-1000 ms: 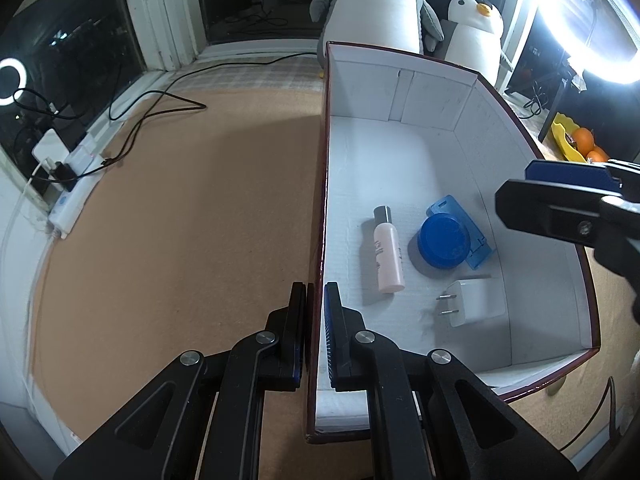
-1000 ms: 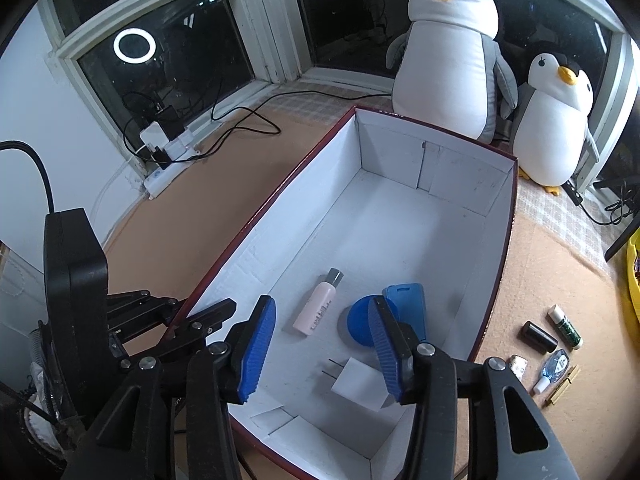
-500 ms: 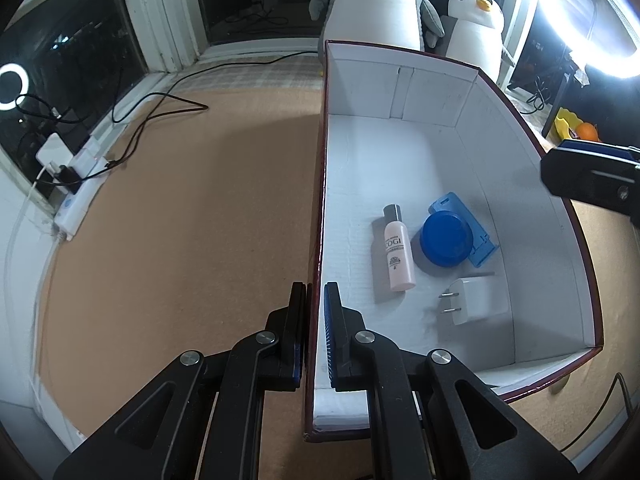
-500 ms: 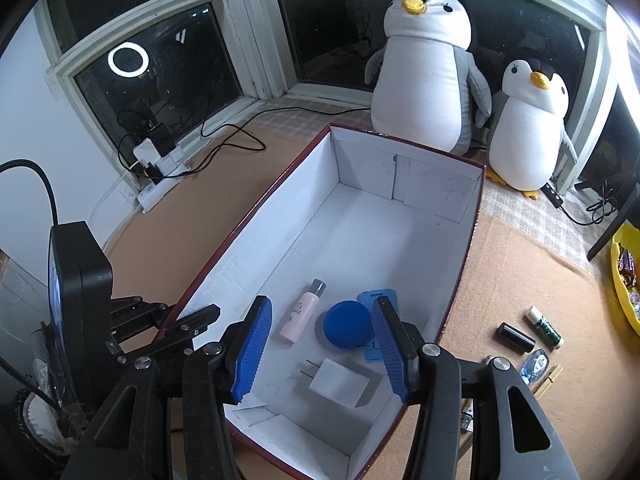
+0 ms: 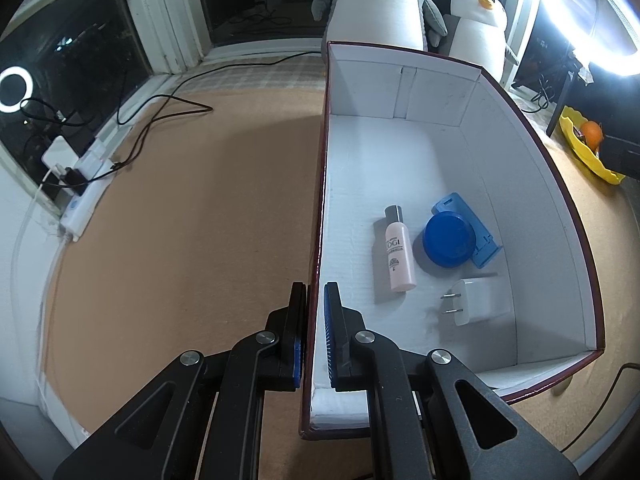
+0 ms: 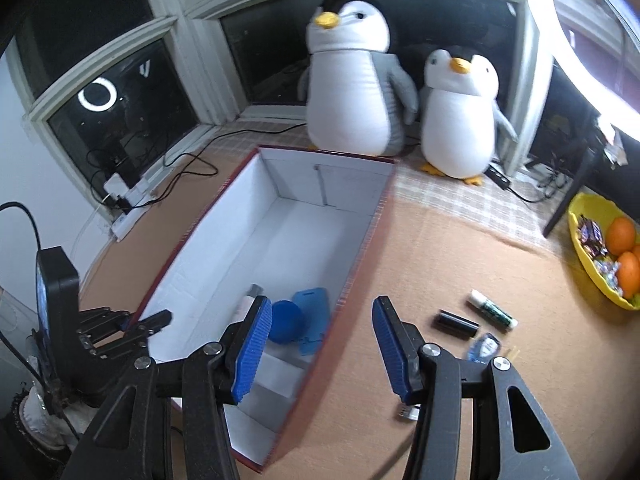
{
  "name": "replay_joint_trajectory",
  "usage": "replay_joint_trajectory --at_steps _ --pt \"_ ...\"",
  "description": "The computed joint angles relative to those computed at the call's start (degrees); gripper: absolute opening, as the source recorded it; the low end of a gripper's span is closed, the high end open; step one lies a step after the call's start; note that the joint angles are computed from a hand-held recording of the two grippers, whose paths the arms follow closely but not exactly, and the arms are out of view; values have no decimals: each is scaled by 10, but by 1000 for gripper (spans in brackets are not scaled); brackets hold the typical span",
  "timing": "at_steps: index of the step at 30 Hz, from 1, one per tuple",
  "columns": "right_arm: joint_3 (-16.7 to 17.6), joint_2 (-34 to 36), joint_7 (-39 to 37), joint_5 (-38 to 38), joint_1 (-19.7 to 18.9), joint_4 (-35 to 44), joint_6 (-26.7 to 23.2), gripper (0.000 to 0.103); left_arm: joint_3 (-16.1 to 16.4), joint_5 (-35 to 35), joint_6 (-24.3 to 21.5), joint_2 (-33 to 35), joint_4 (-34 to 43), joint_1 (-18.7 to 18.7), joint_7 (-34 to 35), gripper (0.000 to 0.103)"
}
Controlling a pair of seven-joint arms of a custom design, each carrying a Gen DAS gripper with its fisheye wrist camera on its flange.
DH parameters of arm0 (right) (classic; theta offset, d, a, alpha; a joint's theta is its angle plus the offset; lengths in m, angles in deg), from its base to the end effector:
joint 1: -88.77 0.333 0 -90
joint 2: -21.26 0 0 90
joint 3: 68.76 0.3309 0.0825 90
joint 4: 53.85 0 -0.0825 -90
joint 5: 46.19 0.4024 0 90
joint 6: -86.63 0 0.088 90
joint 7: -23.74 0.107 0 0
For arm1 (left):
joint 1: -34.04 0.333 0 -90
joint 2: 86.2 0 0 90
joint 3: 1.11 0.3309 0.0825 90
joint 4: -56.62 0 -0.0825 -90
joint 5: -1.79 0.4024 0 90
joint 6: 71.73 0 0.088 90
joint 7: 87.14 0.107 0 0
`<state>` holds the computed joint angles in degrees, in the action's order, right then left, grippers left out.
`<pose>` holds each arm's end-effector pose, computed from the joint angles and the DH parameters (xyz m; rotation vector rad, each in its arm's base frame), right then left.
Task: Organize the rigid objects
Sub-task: 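Move the right gripper to the wooden clothespin and grasp it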
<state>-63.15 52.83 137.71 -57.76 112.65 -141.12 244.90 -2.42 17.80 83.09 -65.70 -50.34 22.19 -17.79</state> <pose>0.6748 0.3732 0.4244 -1.9441 1.5506 -0.3941 0.6694 -0.1648 0.3793 -1.8415 2.0157 -0.4723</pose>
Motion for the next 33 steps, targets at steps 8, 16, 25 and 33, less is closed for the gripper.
replay_joint_trajectory --at_steps 8,16,25,33 --pt "-28 -37 58 -2 -29 -71 -1 48 4 12 -8 2 5 -6 -14 7" --pt "-30 -23 93 17 -64 -78 -35 48 5 21 -14 3 9 -7 -23 7" --pt "-11 11 85 66 -97 -57 -68 48 4 28 -20 4 12 -8 -32 7" --pt "-2 34 72 96 -111 -32 -92 39 3 29 -22 5 14 -7 -34 7"
